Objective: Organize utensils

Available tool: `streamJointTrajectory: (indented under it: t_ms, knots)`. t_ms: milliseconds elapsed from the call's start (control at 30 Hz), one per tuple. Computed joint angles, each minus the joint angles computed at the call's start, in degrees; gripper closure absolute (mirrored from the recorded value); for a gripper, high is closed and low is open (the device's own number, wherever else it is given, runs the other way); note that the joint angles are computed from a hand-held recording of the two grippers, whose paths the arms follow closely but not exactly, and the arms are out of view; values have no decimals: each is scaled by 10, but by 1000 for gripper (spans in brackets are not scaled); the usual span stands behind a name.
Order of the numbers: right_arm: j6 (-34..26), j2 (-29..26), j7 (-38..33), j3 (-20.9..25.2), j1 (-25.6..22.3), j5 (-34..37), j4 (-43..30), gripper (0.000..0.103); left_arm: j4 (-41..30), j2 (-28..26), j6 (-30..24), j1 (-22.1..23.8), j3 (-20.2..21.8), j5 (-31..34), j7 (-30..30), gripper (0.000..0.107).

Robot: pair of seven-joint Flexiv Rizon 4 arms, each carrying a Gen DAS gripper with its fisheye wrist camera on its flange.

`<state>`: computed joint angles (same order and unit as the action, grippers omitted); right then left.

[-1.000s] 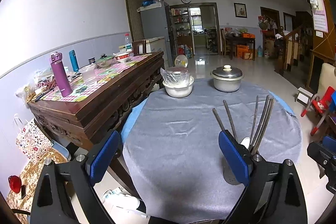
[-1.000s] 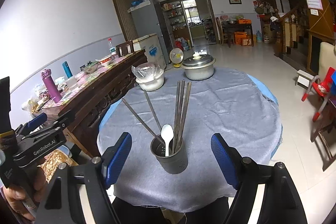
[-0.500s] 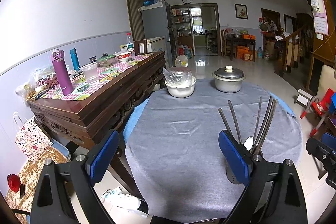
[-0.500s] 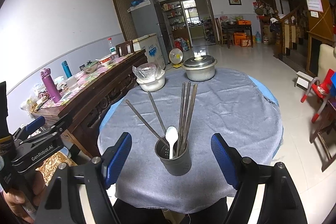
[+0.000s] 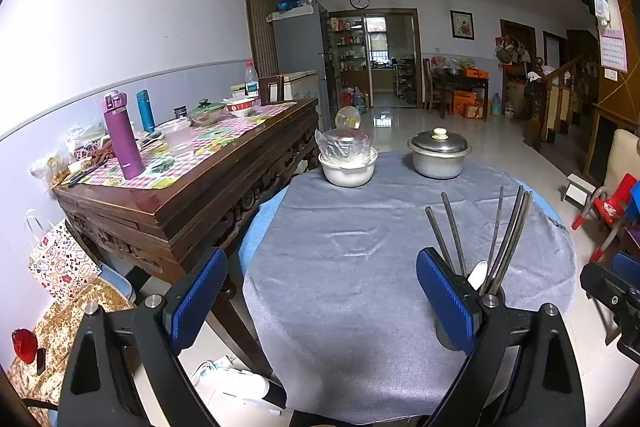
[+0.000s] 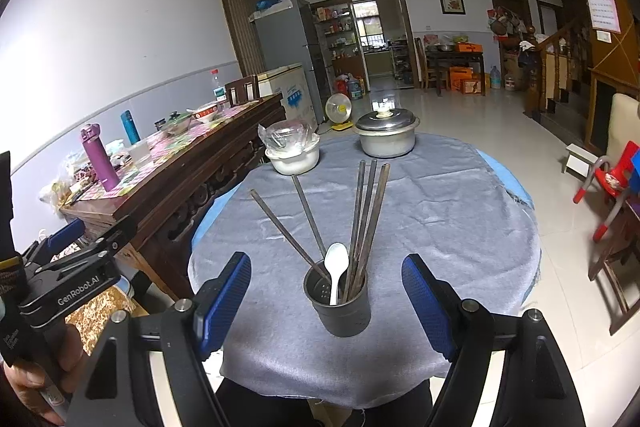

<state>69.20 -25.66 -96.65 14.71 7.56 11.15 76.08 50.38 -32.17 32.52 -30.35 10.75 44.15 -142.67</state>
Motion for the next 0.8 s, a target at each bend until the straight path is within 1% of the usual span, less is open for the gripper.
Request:
streamJointTrajectory:
  t_ms: [800]
  knots:
    - [8,2,-4,2,1,1,6,22,6,4,1,1,-1,2,0,11]
